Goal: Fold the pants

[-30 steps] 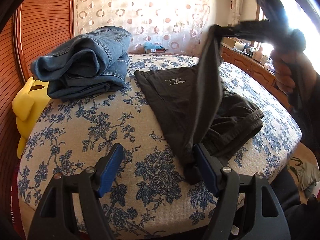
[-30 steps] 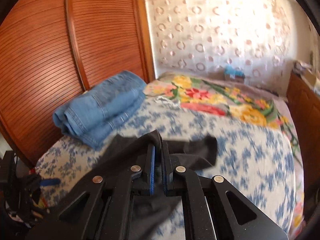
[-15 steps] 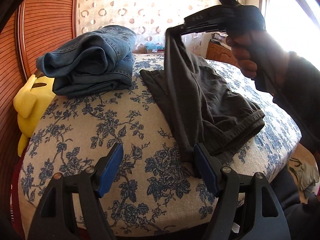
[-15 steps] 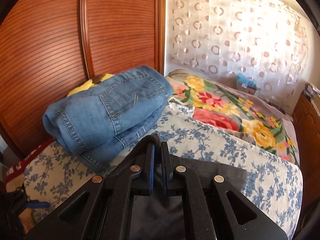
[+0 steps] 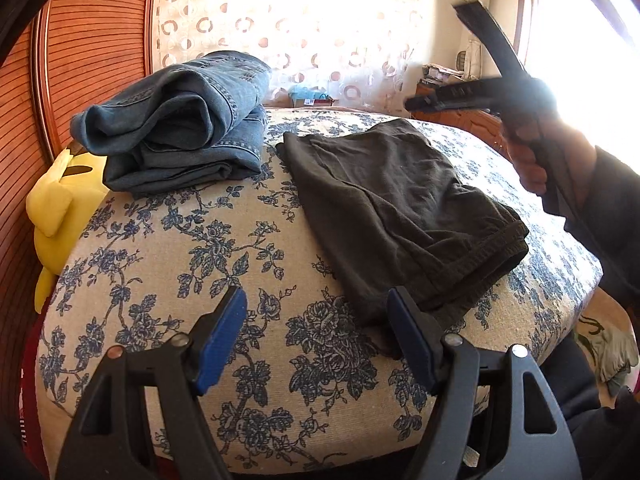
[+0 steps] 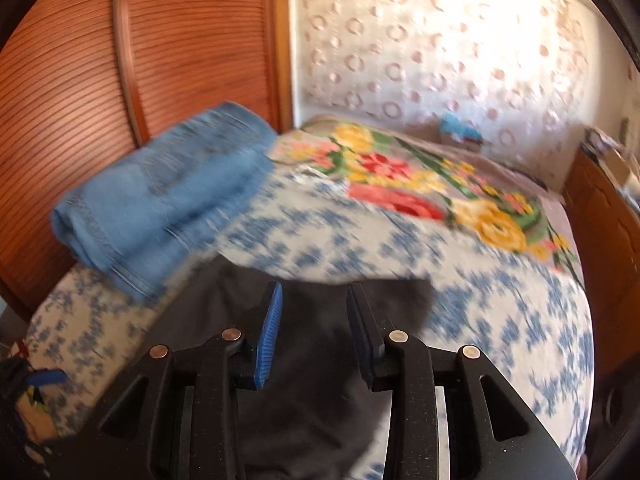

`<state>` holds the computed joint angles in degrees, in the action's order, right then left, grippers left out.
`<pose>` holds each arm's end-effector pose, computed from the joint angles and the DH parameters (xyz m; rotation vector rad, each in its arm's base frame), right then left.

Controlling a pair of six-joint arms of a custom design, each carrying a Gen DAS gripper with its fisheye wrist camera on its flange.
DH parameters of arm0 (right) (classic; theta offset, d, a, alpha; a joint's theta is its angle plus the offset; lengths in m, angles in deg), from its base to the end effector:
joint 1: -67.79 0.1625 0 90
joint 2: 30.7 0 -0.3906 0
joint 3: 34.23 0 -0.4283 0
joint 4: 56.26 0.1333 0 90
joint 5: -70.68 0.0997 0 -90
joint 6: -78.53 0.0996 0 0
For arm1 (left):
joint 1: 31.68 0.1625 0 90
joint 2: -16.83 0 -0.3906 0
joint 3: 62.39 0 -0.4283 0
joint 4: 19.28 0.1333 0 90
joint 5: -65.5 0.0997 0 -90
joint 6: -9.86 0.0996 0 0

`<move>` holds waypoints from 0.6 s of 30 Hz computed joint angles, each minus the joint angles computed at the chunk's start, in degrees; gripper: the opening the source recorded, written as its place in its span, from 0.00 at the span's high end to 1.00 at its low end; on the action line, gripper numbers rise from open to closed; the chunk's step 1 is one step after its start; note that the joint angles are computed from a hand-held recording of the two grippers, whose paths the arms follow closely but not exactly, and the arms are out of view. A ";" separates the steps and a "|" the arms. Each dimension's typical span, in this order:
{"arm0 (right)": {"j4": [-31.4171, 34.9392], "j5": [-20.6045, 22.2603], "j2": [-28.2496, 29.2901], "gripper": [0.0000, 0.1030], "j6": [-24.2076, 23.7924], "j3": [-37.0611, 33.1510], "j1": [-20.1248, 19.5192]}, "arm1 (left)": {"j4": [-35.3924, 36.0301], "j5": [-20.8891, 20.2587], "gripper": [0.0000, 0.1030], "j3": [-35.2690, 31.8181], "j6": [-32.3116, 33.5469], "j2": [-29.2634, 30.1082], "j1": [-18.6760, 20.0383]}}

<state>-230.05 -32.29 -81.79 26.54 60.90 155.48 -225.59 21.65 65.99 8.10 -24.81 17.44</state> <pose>0.0830 -0.6958 0.1578 0.9746 -2.3543 0.6869 -0.1309 -0.4647 -0.0164 0.5492 2.3519 -0.9618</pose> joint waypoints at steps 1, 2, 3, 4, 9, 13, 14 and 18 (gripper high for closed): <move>-0.01 -0.32 -0.10 0.68 0.43 -0.02 -0.53 | 0.11 -0.01 0.29 -0.08 -0.02 0.08 0.01; 0.05 -0.48 -0.24 0.67 0.80 0.05 -0.99 | 0.27 0.01 0.29 -0.18 -0.04 0.22 0.00; 0.17 -0.75 -0.34 0.67 1.15 0.05 -1.50 | 0.46 0.03 0.29 -0.29 -0.04 0.33 -0.01; 0.26 -1.08 -0.38 0.66 1.36 0.05 -1.89 | 0.64 0.03 0.29 -0.45 -0.05 0.42 -0.01; 0.69 -2.64 -0.04 0.64 2.35 -0.09 -3.13 | 1.15 -0.06 0.29 -0.86 -0.12 0.70 0.11; 1.35 -3.02 0.23 0.63 3.56 0.03 -3.66 | 1.40 -0.25 0.29 -1.12 -0.17 0.85 0.38; 1.56 -3.10 0.36 0.63 3.85 0.01 -3.76 | 1.38 -0.32 0.29 -1.12 -0.14 0.81 0.43; 3.45 -2.19 0.33 0.63 5.54 -0.40 -4.21 | 1.41 -0.41 0.29 -1.19 -0.12 0.91 0.49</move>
<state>-226.59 -34.48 -81.45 32.08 60.50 151.27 -224.18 21.23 64.79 7.98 -23.90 17.93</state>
